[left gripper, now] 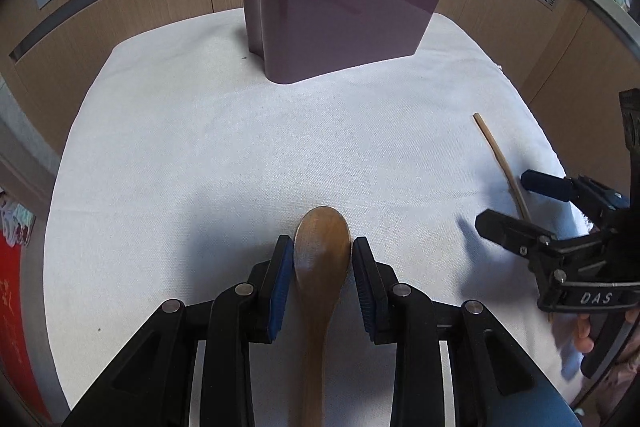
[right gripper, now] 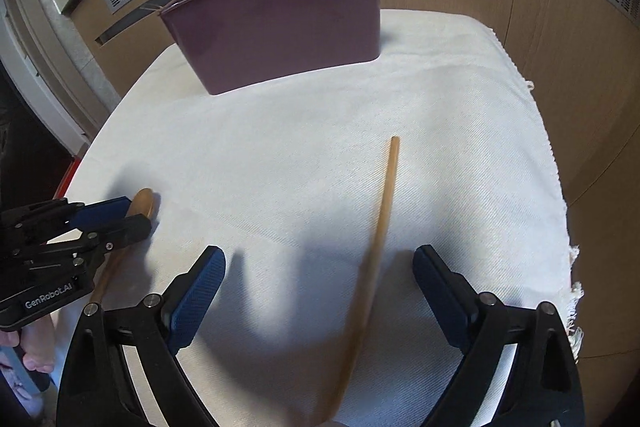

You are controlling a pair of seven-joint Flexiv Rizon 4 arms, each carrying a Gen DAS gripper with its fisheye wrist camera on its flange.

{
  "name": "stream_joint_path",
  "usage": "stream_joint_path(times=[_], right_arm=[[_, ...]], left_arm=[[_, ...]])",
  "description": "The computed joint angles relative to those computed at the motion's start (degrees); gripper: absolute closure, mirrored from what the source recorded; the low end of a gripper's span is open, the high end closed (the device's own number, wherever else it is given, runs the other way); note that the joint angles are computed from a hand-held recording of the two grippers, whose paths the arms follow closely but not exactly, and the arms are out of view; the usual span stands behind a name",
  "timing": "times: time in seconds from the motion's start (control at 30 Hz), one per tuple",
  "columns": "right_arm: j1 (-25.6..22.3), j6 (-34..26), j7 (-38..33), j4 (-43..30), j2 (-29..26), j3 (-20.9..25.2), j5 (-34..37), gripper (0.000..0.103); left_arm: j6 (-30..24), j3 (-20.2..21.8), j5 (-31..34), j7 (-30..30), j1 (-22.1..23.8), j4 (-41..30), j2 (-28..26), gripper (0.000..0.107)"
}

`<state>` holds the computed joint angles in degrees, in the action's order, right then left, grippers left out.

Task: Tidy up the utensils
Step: 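Grasp the wooden chopstick with the right gripper while the left gripper lifts the wooden spoon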

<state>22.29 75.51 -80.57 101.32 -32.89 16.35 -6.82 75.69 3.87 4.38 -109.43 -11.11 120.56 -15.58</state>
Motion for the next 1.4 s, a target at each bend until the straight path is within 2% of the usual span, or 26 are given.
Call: stream_joint_path(times=[0.03, 0.07, 0.27, 0.4, 0.5, 0.57, 0.63, 0.67, 0.7, 0.77, 0.8, 0.93, 1.03, 1.1, 1.33, 1.4], right_arm=[[-0.7, -0.6, -0.7, -0.2, -0.1, 0.9, 0.5, 0.001], [-1.5, -1.4, -1.7, -0.5, -0.2, 2.2, 1.2, 0.000], [-0.6, -1.0, 0.6, 0.2, 0.5, 1.2, 2.9, 0.000], [-1.3, -5.4, 0.2, -2.3, 0.2, 2.1, 3.8, 0.000], [-0.6, -3.6, -0.5, -1.8, 0.1, 1.3, 3.8, 0.001], [1.1, -2.0, 0.9, -0.6, 0.6, -0.9, 2.2, 0.012], [5.0, -0.2, 4.2, 1.5, 1.5, -6.3, -2.8, 0.045], [6.7, 0.0, 5.8, 2.2, 1.8, -8.9, -5.7, 0.053], [7.1, 0.0, 6.5, 2.4, 1.9, -9.9, -7.6, 0.068], [5.9, -0.9, 6.0, 1.9, 1.7, -9.0, -9.3, 0.083], [5.3, -1.2, 5.9, 1.6, 1.6, -8.4, -9.5, 0.096], [2.6, -0.8, 4.4, 1.3, 1.8, -5.7, -8.4, 0.098], [-0.7, 1.1, 1.9, 1.6, 2.8, -1.9, -4.9, 0.098], [-1.9, 1.9, 0.5, 1.7, 3.6, -0.4, -3.2, 0.098], [-1.7, 4.4, -1.1, 4.8, 6.1, -0.7, -2.0, 0.098], [-2.0, 4.3, -1.4, 4.7, 5.9, -0.1, -1.3, 0.098]], left_arm=[[0.2, -0.3, -0.4, 0.2, 0.2, 0.2, 0.0, 0.075], [0.3, -0.4, -0.6, 0.3, 0.3, 0.3, 0.1, 0.075], [0.8, -0.5, -1.3, 0.6, 0.4, 0.7, 0.4, 0.073], [1.0, -0.2, -1.3, 0.4, 0.7, 1.0, 1.0, 0.071], [1.3, -0.1, -1.4, 0.7, 1.2, 1.6, 1.9, 0.067], [1.0, 0.7, -0.2, 0.0, 1.0, 1.7, 2.5, 0.064], [0.9, 1.0, 0.5, -0.3, 1.3, 2.0, 3.3, 0.063], [0.6, 1.1, 0.8, -0.3, 1.6, 2.2, 3.7, 0.063], [0.4, 1.0, 1.1, -0.3, 1.7, 2.3, 4.1, 0.062], [-0.2, 0.7, 1.6, 0.4, 2.1, 2.7, 4.8, 0.060], [-0.5, 0.3, 1.5, 1.3, 2.4, 2.9, 5.2, 0.058], [-1.3, -3.1, -3.4, 8.8, 4.0, 4.2, 5.8, 0.056], [-2.8, -4.8, -7.3, 13.8, 4.2, 4.0, 4.8, 0.056], [-4.1, -4.6, -7.3, 14.9, 3.7, 2.9, 4.0, 0.056], [-8.0, -3.7, -7.9, 16.0, 3.5, -0.5, 0.9, 0.056], [-8.1, -3.4, -7.8, 15.6, 3.3, -1.1, 0.6, 0.059]])
